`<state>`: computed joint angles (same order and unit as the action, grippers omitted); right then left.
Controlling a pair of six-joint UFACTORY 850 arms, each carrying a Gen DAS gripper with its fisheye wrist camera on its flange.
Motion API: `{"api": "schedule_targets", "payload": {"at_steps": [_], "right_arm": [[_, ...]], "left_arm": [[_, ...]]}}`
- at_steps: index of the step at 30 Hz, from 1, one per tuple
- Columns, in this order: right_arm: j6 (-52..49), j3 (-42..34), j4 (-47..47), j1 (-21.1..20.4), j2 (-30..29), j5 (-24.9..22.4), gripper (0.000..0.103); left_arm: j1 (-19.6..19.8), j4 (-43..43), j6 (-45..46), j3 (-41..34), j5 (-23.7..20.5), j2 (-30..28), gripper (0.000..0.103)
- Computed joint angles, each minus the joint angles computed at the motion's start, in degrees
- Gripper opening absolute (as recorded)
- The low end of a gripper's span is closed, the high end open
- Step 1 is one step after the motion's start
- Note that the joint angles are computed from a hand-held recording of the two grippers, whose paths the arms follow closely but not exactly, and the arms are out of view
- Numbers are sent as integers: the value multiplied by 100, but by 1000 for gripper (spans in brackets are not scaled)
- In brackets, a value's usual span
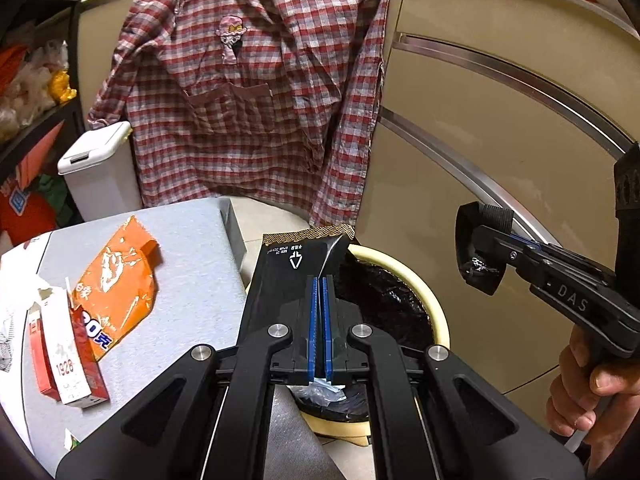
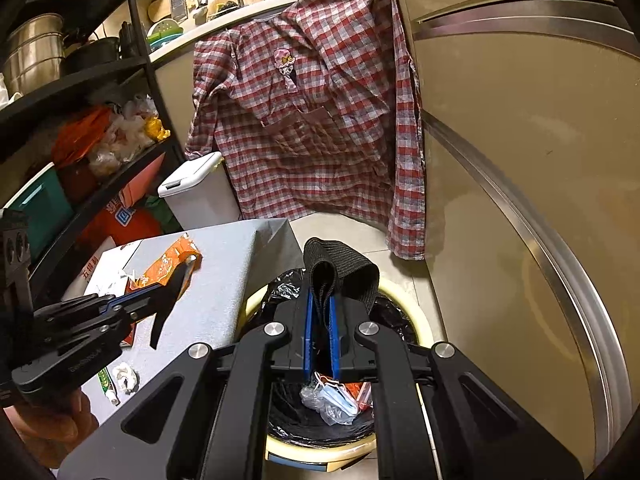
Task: Collect trash
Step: 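Open both grippers to drop the pouch and band into the bucket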
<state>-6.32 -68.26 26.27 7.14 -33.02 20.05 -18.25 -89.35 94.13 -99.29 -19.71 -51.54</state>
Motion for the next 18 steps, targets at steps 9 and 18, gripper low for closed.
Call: {"api": "schedule_targets", "payload": {"at_steps": [9, 18], "right_arm": [[-112, -124, 54, -4, -109, -181, 38], [183, -84, -152, -23, -92, -143, 41]], "left_arm": [[-10, 1456, -1564, -603, -478, -314, 14], [37, 1105, -1283, -424, -380, -221, 16]]}}
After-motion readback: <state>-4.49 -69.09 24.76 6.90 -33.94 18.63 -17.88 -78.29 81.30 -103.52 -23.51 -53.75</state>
